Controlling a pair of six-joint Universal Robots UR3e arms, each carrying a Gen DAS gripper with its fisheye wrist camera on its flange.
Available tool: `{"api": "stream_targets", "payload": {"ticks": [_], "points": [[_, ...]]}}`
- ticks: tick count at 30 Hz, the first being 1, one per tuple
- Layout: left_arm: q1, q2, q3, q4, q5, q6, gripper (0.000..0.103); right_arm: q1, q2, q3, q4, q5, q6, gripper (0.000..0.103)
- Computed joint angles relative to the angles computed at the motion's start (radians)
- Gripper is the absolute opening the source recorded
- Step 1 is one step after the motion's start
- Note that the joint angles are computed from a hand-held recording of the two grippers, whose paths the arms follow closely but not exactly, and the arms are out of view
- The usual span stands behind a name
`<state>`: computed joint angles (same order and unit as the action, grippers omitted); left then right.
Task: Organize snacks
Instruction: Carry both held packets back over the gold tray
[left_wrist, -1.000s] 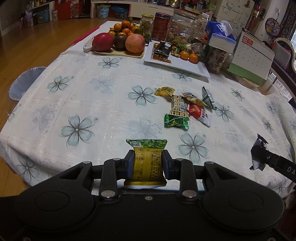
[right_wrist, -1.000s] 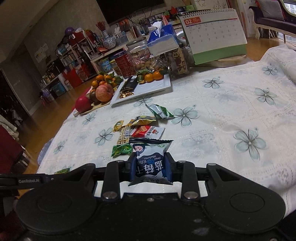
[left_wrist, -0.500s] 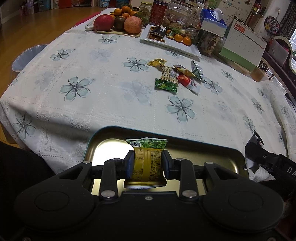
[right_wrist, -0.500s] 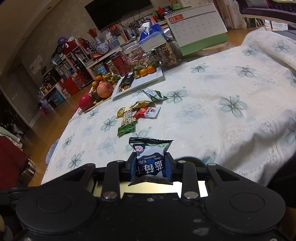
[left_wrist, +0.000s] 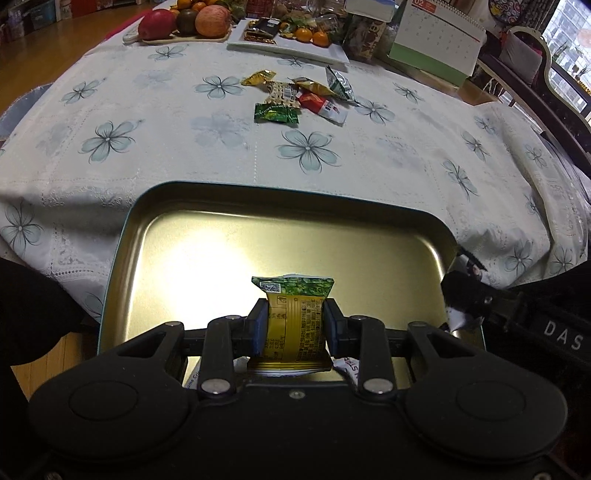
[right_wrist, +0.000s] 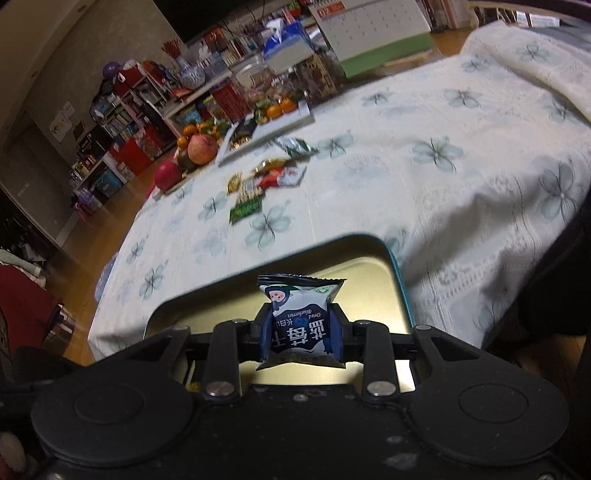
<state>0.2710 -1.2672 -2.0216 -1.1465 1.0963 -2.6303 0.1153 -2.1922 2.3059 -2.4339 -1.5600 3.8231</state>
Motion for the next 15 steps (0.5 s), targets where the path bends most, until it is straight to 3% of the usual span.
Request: {"api": "stream_targets", "payload": {"ticks": [6, 15], "points": [[0.019, -0.047, 0.075, -0.167, -0.013, 0.029, 0.039, 0.010, 0.000, -0.068, 0.200, 0.017, 0.039, 0.033], [0.007, -0.094, 0.126, -0.247, 0.006, 0.034, 0.039, 0.026, 0.036, -0.191, 0.432, 0.026, 0.031, 0.033]]}}
